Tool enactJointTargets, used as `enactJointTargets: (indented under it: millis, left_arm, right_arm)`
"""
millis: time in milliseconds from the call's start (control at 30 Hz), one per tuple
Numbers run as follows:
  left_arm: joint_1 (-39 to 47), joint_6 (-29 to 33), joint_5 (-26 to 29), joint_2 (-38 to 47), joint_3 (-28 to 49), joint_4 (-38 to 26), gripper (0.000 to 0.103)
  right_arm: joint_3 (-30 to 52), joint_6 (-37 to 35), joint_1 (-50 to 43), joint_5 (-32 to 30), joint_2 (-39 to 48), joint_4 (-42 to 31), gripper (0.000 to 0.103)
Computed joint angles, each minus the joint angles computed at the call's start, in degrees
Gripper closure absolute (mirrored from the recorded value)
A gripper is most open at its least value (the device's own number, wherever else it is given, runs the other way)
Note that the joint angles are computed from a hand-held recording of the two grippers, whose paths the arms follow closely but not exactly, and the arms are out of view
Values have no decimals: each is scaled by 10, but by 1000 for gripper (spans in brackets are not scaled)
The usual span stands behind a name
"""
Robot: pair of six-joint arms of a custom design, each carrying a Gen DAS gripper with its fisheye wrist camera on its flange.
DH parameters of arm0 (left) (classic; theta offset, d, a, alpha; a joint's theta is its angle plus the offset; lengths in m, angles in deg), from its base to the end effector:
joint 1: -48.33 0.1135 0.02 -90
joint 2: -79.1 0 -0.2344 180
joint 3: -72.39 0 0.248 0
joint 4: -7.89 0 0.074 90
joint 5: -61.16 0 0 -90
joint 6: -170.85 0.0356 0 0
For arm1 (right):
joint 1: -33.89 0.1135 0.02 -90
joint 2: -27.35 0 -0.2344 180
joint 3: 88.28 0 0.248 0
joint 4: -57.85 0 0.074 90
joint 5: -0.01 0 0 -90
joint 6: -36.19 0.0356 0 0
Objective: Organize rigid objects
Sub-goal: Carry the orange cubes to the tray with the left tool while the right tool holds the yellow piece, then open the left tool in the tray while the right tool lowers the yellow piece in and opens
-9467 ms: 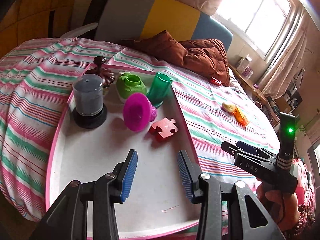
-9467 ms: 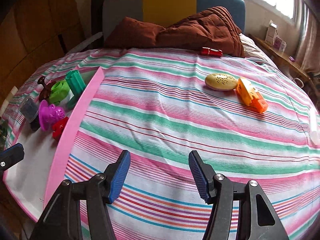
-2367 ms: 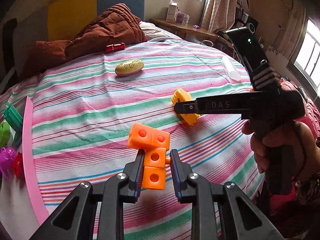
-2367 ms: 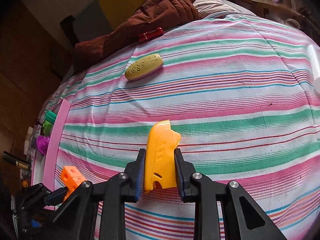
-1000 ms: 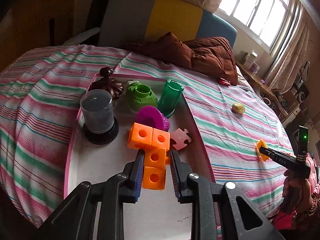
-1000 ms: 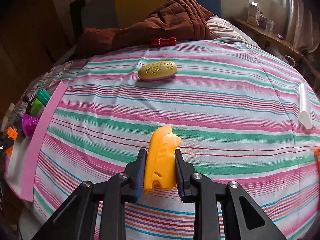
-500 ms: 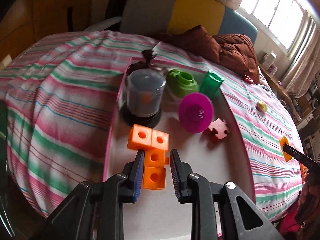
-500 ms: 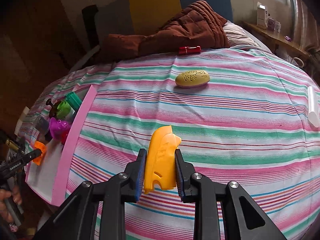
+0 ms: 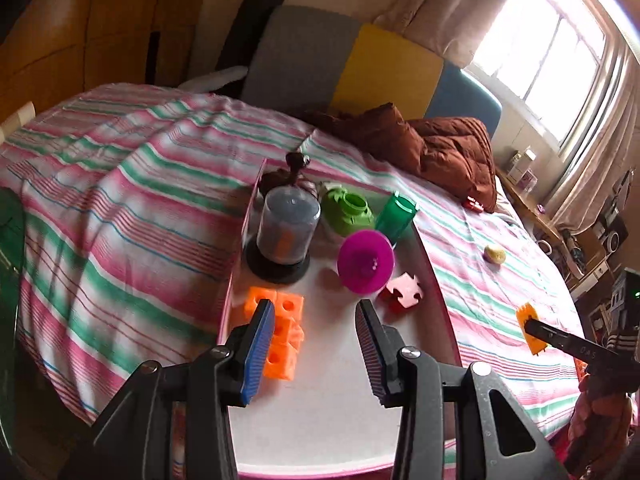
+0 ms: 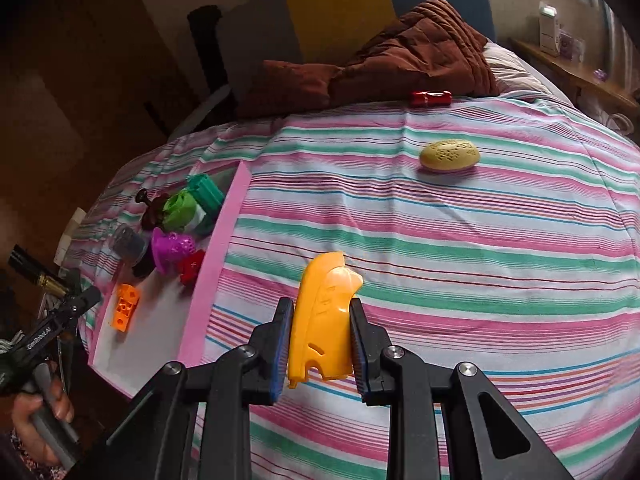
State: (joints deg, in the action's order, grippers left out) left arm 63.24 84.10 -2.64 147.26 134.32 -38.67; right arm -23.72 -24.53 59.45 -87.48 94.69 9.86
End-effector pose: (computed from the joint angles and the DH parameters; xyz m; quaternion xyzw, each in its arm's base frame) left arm 0.2393 0.0474 0.2198 -0.0218 0.9256 -0.1631 0.3407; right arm 0.2232 0.1050 0.2329 0.0379 0.9410 0.1362 0.3074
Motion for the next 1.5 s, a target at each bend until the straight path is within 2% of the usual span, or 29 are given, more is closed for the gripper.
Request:
enactJointTargets:
  millis: [133, 300, 433, 767, 933, 1033, 1167, 1233, 1300, 1500]
  left_arm:
    - [-8, -15, -15, -2, 3, -11, 61]
    - [17, -57, -37, -11, -10, 12, 61]
    - [59, -86, -19, 1, -7, 23, 61]
    - [79, -77, 2, -7, -6, 27, 61]
    - [74, -78, 4, -5, -3, 21, 61]
    - [71, -78, 2, -7, -6, 19, 61]
    - [68, -81, 0, -18, -14, 26, 61]
    - [68, -83, 0, -26, -23, 34, 61]
    - [62, -81, -3, -28, -27, 36, 61]
    - [38, -64, 8, -43, -40, 36, 61]
  right_arm:
    - [45, 9, 52, 3, 43, 11, 76]
    - [106, 17, 112, 0, 118, 28, 76]
    - [147, 23, 148, -13, 178, 44, 76]
    - [281, 12, 187, -45, 346, 39, 76]
    - [315, 3, 191, -34, 389, 45, 75]
    - [298, 9, 186, -38, 385, 72, 75]
    - [212, 15, 181, -29, 316, 137, 75]
    - [159, 17, 178, -7, 265, 165, 69]
    - [118, 27, 166, 12, 221, 174, 62]
    - [44, 51, 99, 16, 141, 164, 61]
